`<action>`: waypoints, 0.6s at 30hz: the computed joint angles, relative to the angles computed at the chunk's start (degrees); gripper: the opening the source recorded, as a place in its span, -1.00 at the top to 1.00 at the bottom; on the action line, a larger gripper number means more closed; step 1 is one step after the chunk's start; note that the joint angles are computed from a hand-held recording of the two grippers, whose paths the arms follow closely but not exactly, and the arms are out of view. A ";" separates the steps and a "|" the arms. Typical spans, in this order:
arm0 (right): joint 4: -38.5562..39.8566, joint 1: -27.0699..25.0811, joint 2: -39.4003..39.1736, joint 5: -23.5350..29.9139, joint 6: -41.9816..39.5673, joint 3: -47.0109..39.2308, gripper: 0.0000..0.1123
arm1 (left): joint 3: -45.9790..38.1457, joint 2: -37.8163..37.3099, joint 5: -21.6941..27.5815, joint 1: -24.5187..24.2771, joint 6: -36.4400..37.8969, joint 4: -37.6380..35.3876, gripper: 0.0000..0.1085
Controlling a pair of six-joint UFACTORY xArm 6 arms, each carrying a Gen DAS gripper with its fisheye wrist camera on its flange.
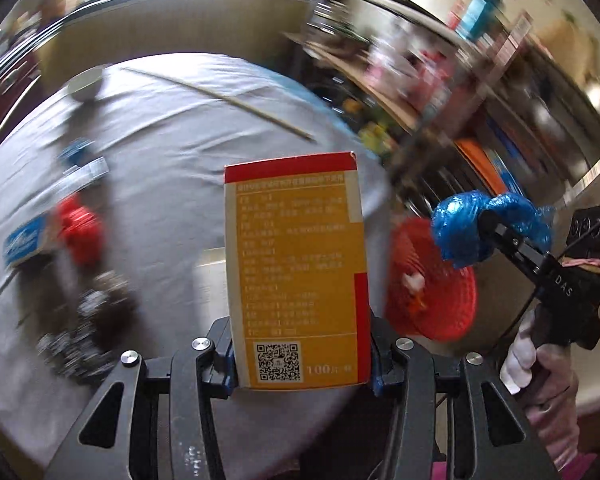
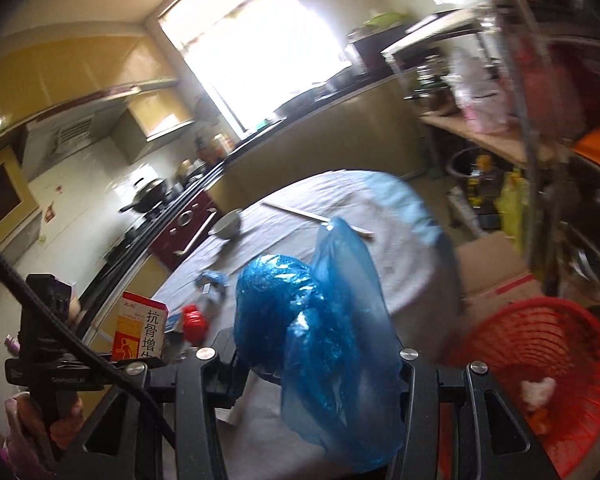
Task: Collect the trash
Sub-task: 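Carry the box and blue bag to the red basket and release both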
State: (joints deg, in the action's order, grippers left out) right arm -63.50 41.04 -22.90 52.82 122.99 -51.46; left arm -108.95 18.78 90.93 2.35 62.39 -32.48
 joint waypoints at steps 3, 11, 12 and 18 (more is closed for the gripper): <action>1.71 5.47 -6.91 9.18 4.37 5.79 0.10 | 8.58 -6.09 -1.61 -4.44 3.52 1.33 0.09; 7.44 20.96 -20.35 28.90 21.76 17.96 0.07 | 24.43 -16.17 -5.55 -17.62 4.29 6.77 0.08; 7.76 22.12 -21.25 29.97 23.54 18.84 0.06 | 25.79 -16.99 -6.30 -19.02 3.91 7.39 0.08; 8.10 24.35 -26.38 30.92 30.95 24.05 -0.15 | 30.67 -19.73 -9.76 -24.64 1.85 10.20 -0.04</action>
